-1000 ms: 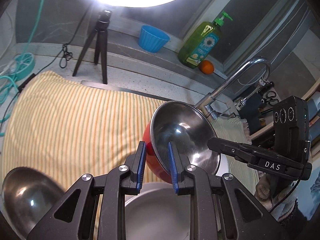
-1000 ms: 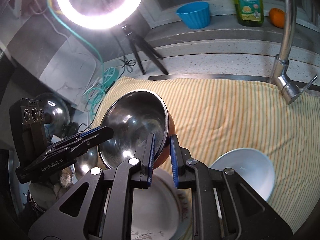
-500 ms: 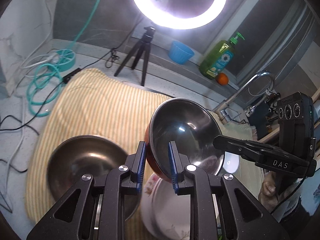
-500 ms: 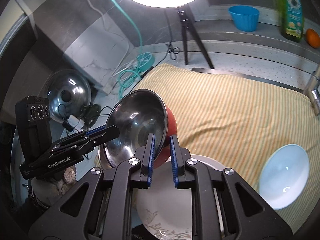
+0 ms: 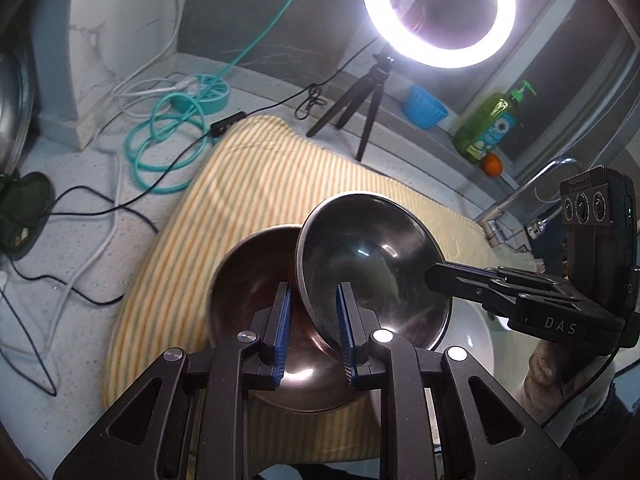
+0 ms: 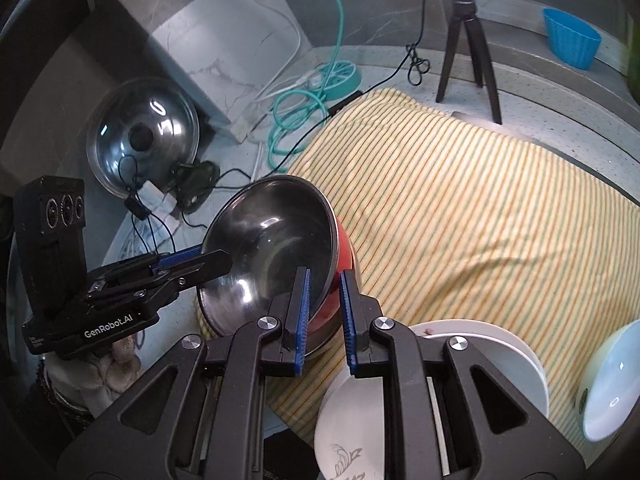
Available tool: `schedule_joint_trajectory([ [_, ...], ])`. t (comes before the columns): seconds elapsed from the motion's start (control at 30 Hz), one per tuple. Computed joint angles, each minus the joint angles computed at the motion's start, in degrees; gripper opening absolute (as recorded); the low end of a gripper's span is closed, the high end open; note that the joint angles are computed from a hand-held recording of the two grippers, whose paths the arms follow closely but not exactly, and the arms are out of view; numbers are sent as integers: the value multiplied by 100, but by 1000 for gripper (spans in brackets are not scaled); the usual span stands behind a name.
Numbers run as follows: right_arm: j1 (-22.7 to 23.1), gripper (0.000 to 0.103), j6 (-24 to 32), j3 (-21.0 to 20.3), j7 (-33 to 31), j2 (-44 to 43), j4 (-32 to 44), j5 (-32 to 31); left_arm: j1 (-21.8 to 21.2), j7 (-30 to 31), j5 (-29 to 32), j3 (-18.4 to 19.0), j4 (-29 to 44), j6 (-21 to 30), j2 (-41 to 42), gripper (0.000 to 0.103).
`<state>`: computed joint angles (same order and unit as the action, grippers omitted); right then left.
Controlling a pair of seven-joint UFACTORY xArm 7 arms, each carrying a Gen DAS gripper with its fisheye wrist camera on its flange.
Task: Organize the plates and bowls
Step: 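Lift the red bowl with both tools and carry it over the steel bowl, then lower the red bowl into the steel bowl and open both tools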
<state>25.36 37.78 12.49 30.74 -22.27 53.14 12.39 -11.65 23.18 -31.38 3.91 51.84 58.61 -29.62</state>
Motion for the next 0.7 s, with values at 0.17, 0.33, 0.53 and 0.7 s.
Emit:
schedule_joint_trajectory([
  [0.17, 43, 15, 69, 27, -91, 380, 148, -18, 104, 54, 165, 31, -59, 70, 59, 20],
  [0.33, 44, 15, 194, 102, -96, 673, 315, -181, 169, 125, 358, -31, -101, 39, 98, 20],
  [0.53, 54, 15, 359, 112, -148, 813, 430, -305, 195, 196, 512, -65, -101, 84, 174, 20],
  [0.7, 38, 18, 419, 125, -124, 873, 478, -403, 200, 219, 638, -129, -158, 57, 163, 20],
])
